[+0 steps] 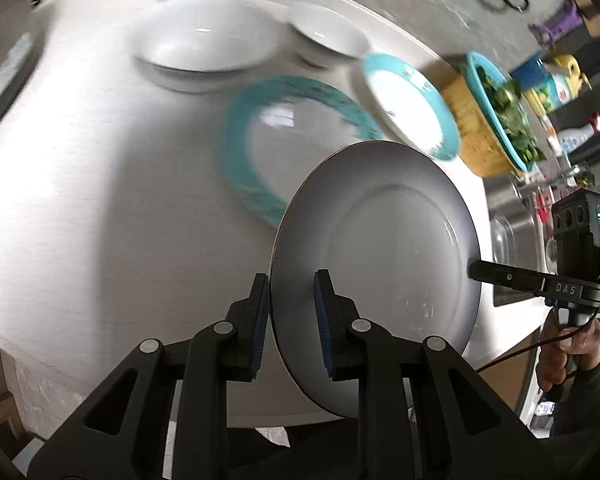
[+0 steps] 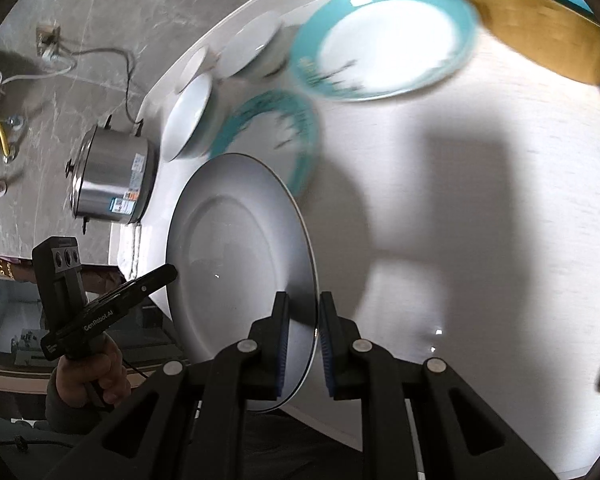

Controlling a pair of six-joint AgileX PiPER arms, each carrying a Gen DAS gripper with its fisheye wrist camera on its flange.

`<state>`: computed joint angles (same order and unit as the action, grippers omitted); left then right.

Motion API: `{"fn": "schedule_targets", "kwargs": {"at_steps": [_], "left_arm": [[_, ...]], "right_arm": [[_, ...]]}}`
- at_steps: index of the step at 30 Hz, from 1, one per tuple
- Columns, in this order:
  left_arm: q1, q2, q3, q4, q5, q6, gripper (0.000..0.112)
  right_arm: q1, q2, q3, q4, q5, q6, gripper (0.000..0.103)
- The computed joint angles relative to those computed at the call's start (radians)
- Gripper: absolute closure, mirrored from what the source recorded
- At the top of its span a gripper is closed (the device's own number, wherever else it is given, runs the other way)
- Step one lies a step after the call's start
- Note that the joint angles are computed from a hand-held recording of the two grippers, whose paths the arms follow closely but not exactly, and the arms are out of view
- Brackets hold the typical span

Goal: Organize plates and bowls
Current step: 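Lift the grey-rimmed plate with both grippers and carry it toward the rice cooker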

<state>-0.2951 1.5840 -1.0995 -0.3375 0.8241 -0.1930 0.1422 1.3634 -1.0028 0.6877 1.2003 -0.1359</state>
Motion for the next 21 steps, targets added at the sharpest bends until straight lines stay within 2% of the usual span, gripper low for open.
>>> {"fn": "schedule_targets", "kwargs": {"at_steps": [6, 13, 16, 21], "left_arm": [[0.309, -0.054, 0.056, -0.069, 0.089, 0.274, 0.092], [0.621, 0.013, 0.039, -0.111, 0.16, 0.56, 0.092], [0.703, 0.056, 0.018, -0.11, 0.175, 0.636, 0.092], [0.783, 0.152, -0.011, -0.117, 0.155, 0.734, 0.092]], "right_arm": [[0.273, 0.136, -0.119, -0.003, -0.145, 0.175, 0.086], [0.451, 0.324, -0.264, 0.006, -0.248, 0.287, 0.086], [0.501, 0.386, -0.32, -0.002, -0.268, 0.329, 0.086], [0.561, 0.459, -0.386, -0.034, -0.29, 0.391, 0.087]]}}
